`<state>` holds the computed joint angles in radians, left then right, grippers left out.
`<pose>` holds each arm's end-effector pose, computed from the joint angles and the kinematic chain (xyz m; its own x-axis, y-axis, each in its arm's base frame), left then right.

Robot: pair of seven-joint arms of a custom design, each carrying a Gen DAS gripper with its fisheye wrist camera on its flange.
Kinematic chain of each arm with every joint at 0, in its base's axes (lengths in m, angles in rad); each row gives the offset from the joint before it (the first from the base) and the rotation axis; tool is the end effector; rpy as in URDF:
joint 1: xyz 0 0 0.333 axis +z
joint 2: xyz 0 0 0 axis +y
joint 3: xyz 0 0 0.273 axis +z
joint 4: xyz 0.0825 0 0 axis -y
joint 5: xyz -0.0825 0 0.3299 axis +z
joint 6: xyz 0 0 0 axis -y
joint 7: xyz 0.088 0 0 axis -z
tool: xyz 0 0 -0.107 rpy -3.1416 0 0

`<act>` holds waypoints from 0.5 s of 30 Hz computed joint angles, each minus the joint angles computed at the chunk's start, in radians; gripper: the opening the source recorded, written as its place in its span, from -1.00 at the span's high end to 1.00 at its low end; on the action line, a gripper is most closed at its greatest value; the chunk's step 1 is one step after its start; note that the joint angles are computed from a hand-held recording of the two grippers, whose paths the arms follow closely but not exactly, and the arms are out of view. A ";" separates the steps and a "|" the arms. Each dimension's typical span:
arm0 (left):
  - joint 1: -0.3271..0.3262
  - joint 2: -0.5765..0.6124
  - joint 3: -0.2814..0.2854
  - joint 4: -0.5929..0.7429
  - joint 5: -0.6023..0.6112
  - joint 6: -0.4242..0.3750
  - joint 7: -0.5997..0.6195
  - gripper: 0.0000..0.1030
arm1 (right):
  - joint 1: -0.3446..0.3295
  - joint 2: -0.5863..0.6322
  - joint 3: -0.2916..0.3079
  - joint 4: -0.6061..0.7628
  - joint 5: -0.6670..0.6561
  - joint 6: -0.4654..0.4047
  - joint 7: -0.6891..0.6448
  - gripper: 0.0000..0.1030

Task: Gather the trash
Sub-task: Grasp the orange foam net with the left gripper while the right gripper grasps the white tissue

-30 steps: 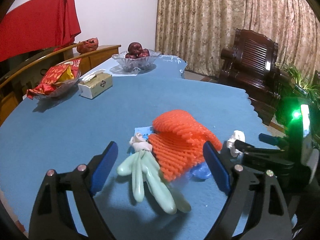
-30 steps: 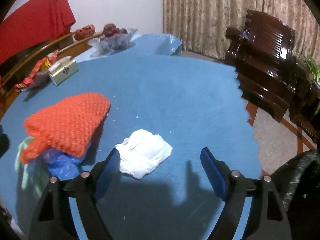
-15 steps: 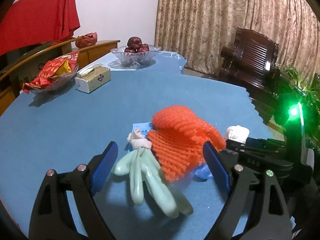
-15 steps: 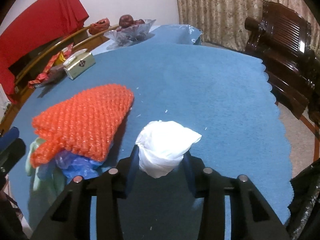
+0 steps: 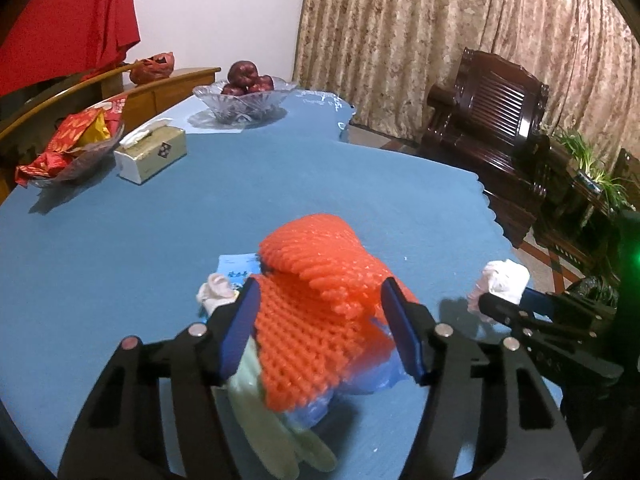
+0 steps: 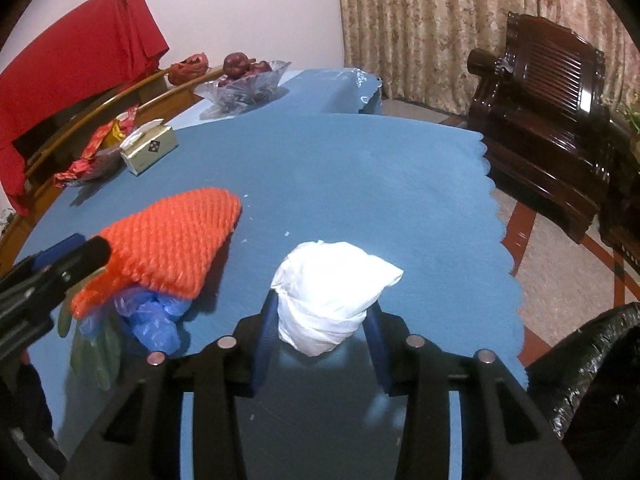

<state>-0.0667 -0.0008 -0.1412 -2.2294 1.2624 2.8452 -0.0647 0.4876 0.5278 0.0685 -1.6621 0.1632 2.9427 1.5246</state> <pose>0.4836 -0.1536 0.4041 0.2522 -0.9625 0.0997 -0.6176 -0.2394 -0.7491 0.5720 0.3337 0.3847 0.4623 -0.8763 -0.1353 -0.6906 -0.2601 -0.6749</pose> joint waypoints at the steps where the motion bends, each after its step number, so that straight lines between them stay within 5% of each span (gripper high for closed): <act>1: 0.000 0.008 0.001 0.007 -0.009 0.003 0.011 -0.11 | 0.000 -0.003 0.000 -0.006 0.001 0.001 0.000 0.20; 5: 0.000 0.029 0.008 0.022 -0.039 0.034 0.043 0.06 | -0.004 -0.019 0.002 -0.034 0.004 0.006 -0.004 0.20; 9: -0.001 0.042 0.016 0.027 -0.049 0.074 0.068 0.71 | -0.011 -0.039 0.009 -0.062 0.013 0.013 -0.009 0.20; 11: -0.005 0.041 0.019 0.028 -0.017 0.078 0.041 0.87 | -0.014 -0.049 0.012 -0.078 0.016 0.018 -0.016 0.20; 15: -0.009 0.021 0.018 0.024 0.092 0.087 -0.068 0.89 | -0.019 -0.074 0.020 -0.112 0.021 0.029 -0.032 0.20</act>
